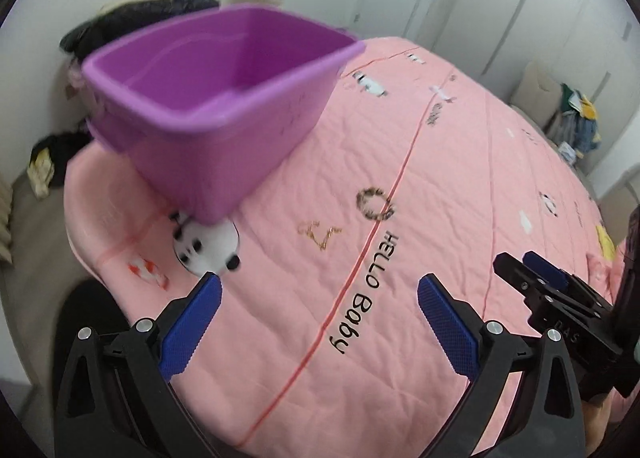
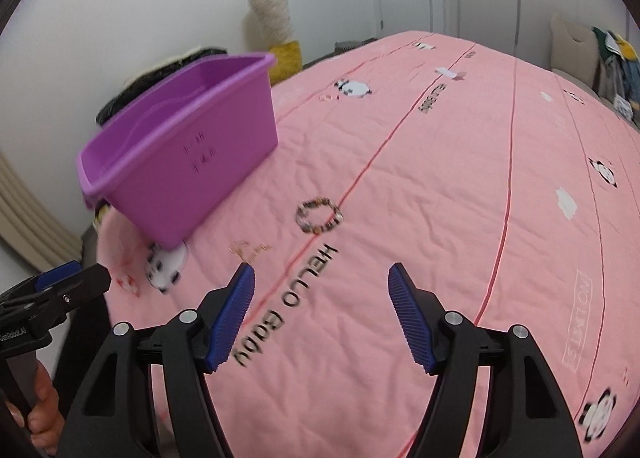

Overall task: Organize jewelry
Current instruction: 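Reach the left tool to the gold chain while the right tool approaches the beaded bracelet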

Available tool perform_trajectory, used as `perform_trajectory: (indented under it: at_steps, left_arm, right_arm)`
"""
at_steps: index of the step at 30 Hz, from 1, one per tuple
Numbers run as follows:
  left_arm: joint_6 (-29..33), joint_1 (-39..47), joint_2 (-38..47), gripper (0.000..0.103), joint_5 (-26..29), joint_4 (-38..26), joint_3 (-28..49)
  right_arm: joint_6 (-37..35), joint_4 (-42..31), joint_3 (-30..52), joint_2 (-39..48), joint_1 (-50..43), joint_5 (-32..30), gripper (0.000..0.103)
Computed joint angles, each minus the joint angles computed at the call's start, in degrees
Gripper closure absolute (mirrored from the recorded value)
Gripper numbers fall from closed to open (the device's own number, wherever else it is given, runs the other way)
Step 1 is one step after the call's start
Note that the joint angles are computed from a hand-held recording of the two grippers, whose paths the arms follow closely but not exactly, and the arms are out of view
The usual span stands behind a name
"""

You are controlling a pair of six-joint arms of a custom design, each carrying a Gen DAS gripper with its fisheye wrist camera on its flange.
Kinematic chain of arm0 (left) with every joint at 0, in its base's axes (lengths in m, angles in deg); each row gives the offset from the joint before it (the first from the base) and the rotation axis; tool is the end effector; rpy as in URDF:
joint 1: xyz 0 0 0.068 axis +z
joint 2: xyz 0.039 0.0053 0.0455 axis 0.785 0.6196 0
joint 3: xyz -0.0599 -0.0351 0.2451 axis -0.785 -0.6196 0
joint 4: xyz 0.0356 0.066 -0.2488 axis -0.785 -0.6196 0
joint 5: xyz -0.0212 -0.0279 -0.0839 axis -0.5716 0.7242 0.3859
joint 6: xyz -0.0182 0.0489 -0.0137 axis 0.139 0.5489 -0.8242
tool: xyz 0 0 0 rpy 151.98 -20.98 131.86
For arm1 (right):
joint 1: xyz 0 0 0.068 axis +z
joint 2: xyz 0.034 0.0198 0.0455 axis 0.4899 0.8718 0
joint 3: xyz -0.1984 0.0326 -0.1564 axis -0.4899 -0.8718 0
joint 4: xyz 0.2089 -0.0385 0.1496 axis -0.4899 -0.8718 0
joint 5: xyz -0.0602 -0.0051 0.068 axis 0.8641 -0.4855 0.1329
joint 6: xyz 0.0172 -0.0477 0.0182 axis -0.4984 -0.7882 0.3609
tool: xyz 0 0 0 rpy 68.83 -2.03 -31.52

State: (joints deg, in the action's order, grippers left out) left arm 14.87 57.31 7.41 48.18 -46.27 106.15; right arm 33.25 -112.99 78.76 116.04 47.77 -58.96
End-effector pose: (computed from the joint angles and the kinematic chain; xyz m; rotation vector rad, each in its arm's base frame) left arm 0.3453 0.0208 0.2731 0.2518 2.5419 -0.3804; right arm 0.2667 0.0826 0.2625 0.2605 2.4619 0.1316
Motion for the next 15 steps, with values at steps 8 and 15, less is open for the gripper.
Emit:
perform_trajectory:
  at_steps: [8,15]
  left_arm:
    - [-11.81,-7.4,5.67,0.006,-10.56,17.24,-9.28]
    - [-15.42,-10.84,13.95,0.006,-17.68,24.36,-6.51]
  right_arm:
    - [-9.16,11.93,-2.1,10.6,-9.27,-10.4,0.035]
    - [-17.16,18.53,5.58,27.51,-13.84,-16.89,0.035]
